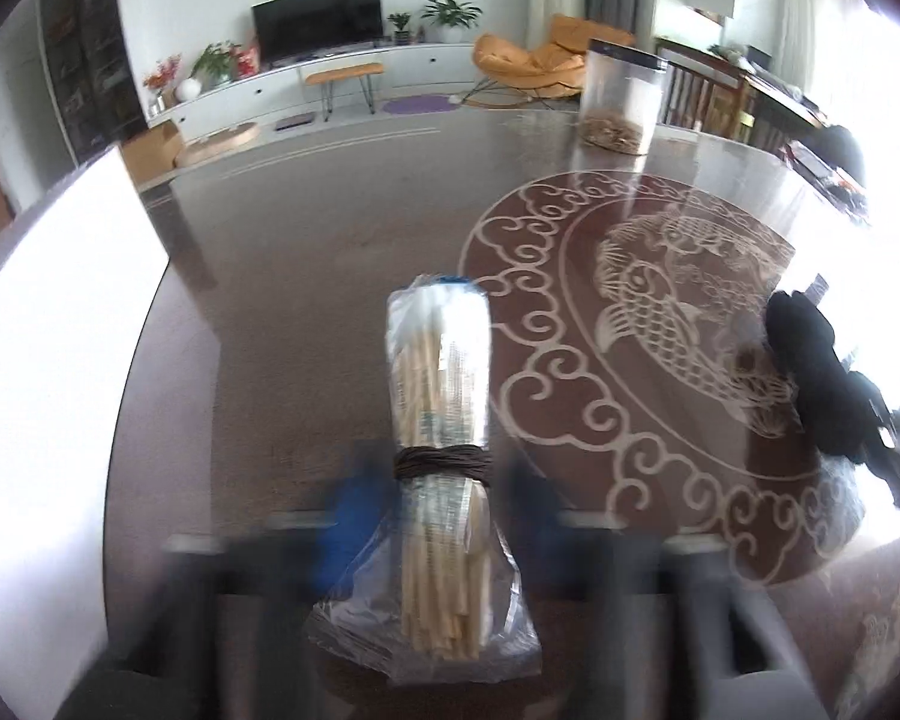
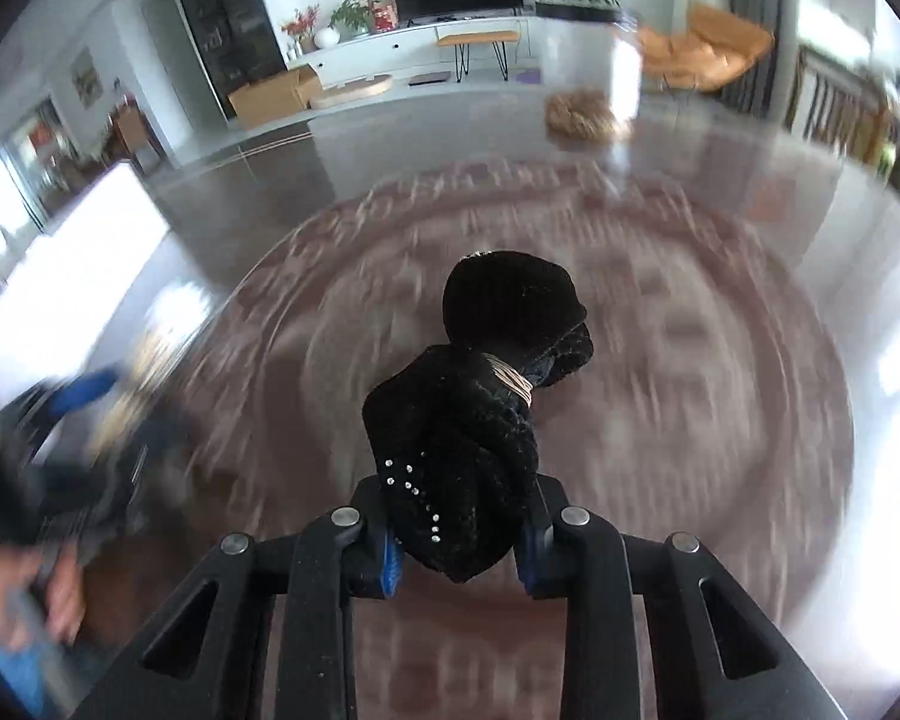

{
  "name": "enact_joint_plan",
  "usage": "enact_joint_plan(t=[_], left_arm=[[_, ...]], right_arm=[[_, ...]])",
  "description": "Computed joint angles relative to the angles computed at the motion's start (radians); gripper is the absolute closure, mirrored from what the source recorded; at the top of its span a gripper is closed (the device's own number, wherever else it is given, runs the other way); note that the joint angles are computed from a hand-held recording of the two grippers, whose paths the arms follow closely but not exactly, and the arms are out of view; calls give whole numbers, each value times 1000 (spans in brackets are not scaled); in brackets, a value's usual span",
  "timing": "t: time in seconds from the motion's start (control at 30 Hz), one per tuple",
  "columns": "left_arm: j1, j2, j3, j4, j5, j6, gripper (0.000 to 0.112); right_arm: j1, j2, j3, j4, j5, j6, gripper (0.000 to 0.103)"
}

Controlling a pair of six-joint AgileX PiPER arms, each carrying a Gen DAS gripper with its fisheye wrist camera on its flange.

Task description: Organize objects

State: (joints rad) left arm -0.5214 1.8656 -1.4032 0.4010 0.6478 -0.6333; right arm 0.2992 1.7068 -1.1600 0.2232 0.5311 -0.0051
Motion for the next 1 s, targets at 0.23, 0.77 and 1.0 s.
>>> enact_joint_plan(t=[0.23,0.77,1.0], left_arm=[[-54,-114,122,78,-10,-184,85],[-178,-372,201,253,208,-338,85],[15,-654,253,-29,204,-93,85]], right_arm=[[-73,-228,225,213,31,-158,74],[122,-303,149,-13,88,116,74],[354,-233,-116,-169,210,250,74]])
